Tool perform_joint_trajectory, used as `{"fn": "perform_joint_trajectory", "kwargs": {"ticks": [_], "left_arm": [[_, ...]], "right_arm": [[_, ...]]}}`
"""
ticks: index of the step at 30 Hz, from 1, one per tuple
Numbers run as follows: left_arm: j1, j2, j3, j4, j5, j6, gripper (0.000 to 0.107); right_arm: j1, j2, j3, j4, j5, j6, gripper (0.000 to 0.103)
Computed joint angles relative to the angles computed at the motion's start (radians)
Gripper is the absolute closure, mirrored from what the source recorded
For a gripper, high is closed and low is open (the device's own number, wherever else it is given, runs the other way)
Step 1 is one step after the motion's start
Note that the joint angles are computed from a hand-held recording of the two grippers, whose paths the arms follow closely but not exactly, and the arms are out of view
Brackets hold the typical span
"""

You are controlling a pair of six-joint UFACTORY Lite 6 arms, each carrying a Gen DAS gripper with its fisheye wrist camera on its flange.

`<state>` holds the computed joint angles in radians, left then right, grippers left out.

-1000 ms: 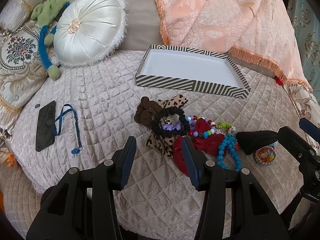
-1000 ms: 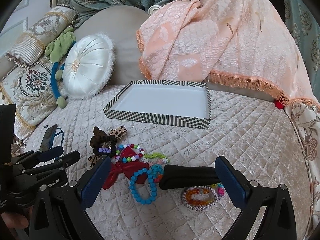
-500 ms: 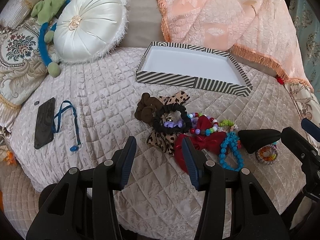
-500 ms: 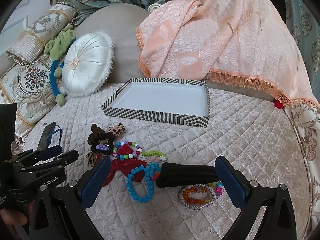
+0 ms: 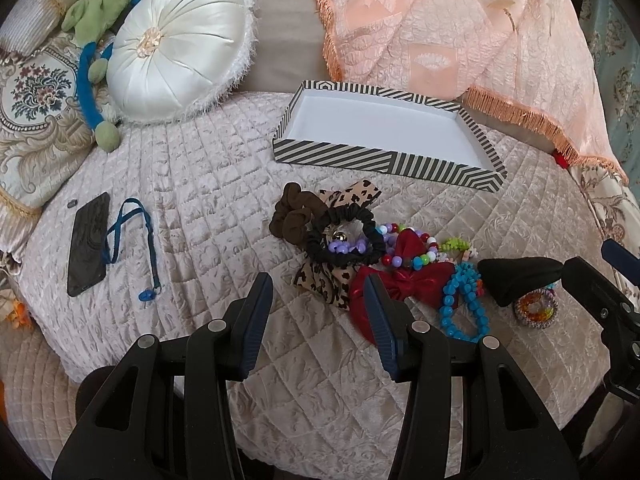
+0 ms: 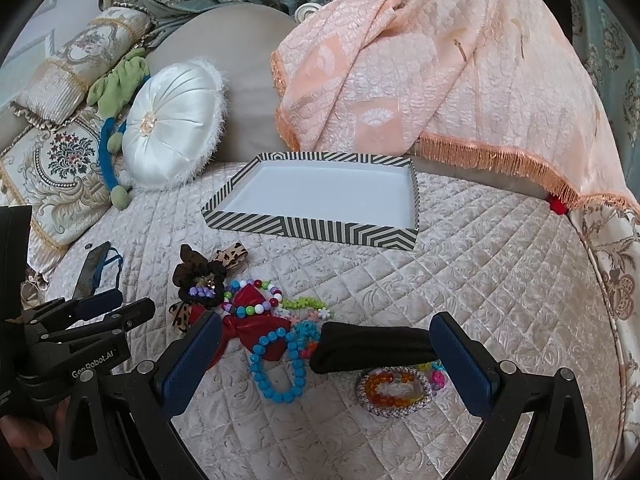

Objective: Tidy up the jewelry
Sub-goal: 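Grasp the black scrunchie with the left tool while the right tool grasps the black hair clip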

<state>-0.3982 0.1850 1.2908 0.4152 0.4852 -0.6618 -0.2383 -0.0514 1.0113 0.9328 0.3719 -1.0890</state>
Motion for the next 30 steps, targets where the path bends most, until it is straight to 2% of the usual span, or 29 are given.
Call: {"fn": "perform_joint_trajectory", "kwargs": {"ticks": [3,12,18,25,30], "left_arm": [[0.021,0.002,0.000,-0.053,-0.004,0.055,0.060],[0.181,0.026,0.015,-0.354,0.003,0.356,0.060],[0.271,0.121,0.115,-0.675,0.071,0.641,0.060],[0.244,0.288,0.314,-0.718,0.118,0.669,0.060],[0.210,0.437,0.499,-0.688,0.169,0.646,0.060]], "right_arm": [[-0.005,0.010,0.004,-0.001,0.005,-0.004,0.000],[-0.091,0.076,0.032,0.039,0.055,-0.070,0.000],[-0.148,0.147,0.070,0.049,0.093,-0.097,0.000],[-0.185,0.190,0.107,0.061,0.122,-0.113,0.002],[-0.198,0.225,0.133,0.063,0.134,-0.116,0.002]]}}
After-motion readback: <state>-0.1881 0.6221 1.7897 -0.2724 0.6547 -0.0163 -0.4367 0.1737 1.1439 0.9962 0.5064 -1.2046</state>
